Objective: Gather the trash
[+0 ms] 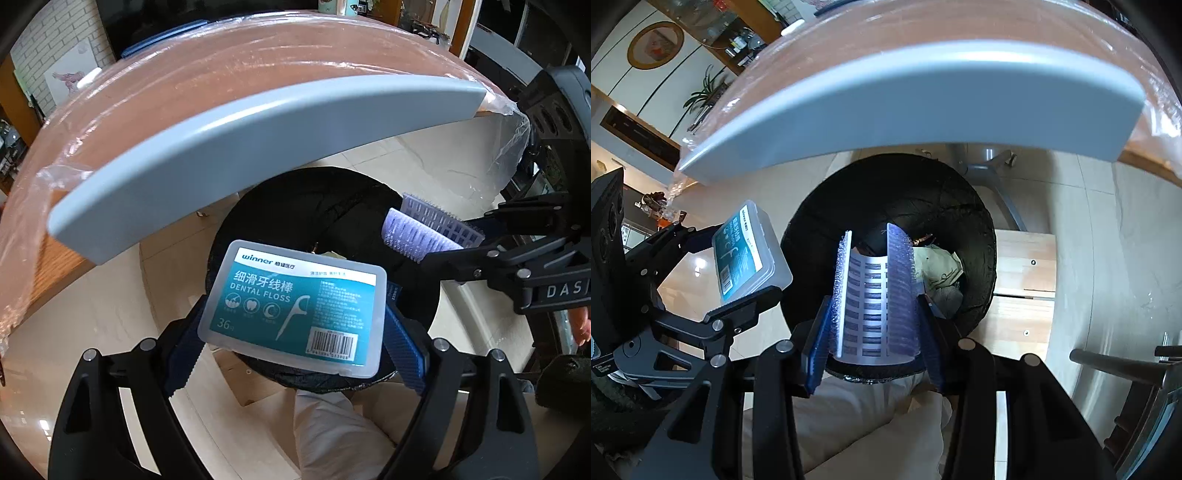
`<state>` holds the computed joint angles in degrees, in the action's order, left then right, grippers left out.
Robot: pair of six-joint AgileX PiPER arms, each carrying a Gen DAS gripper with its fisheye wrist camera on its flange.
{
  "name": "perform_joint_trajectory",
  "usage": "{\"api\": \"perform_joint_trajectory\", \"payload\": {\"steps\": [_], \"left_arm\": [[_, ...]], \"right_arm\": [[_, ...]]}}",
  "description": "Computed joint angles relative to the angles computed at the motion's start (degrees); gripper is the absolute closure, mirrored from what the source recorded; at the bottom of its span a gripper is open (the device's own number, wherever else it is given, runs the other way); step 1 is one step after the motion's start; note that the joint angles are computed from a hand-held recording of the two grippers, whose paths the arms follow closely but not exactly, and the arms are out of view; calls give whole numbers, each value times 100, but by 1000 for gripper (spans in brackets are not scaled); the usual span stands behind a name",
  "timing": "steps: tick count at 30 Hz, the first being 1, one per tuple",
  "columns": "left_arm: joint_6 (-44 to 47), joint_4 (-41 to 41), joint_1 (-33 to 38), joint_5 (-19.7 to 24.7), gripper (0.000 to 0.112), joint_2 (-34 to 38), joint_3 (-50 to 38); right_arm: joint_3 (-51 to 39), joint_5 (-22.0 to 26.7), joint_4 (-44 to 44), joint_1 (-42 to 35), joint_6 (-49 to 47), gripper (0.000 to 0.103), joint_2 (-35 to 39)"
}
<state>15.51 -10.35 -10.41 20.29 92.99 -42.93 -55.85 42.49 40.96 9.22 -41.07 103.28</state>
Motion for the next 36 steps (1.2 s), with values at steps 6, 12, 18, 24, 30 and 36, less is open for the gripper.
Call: {"api": "perform_joint_trajectory", "payload": {"steps": [6,12,18,24,30,36], "left_arm": [[885,-826,294,374,23,272,-288],[978,-824,359,531,23,153,-362],[1459,-1147,574,911,23,-435,-391],[1882,-1475,886,1271,18,-1109,-779],[2019,-1705,1353,923,13,-982,-1515],[1683,-1527,1696,814,13,-100,-2520]], "right_arm": [[-93,-65,8,-10,84,45,119],[-159,12,-36,-97,220,35,2],[-101,289,-134,-215,392,26,-497],[-300,73,-230,-288,760,12,-1287],[-1362,-445,-947,-239,2034,4,-877],[-2300,-688,-1584,-26,2929,4,-143]]}}
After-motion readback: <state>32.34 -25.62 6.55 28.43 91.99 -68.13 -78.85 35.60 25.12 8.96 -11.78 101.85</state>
